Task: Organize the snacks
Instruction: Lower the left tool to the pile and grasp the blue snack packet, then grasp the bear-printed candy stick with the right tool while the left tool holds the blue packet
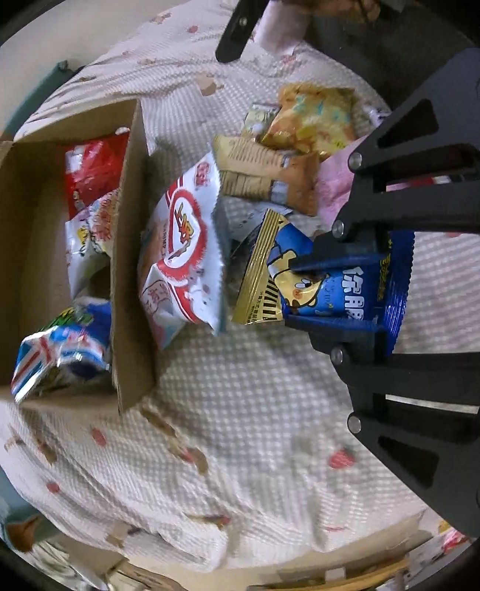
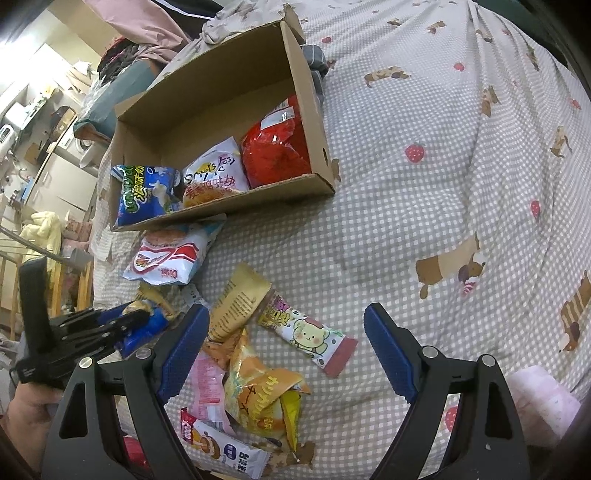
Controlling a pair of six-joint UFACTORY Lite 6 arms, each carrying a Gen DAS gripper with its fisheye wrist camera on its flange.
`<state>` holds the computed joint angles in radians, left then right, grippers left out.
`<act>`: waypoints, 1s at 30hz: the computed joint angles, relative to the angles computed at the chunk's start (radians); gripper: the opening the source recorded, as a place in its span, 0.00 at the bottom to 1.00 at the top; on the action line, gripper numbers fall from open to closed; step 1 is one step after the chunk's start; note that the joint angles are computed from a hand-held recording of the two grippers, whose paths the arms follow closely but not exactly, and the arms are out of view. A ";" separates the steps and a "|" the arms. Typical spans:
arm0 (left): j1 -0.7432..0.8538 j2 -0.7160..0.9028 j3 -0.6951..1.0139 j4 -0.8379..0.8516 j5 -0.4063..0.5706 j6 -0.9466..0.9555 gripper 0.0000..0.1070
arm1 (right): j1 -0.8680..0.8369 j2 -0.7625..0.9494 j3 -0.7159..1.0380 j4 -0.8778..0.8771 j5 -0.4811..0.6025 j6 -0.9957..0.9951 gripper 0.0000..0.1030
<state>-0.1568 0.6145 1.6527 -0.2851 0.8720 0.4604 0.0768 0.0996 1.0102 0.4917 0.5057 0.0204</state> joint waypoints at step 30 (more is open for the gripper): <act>0.109 -0.219 -0.144 -0.109 -0.043 -0.026 0.17 | 0.224 0.537 0.412 -0.533 0.178 0.187 0.62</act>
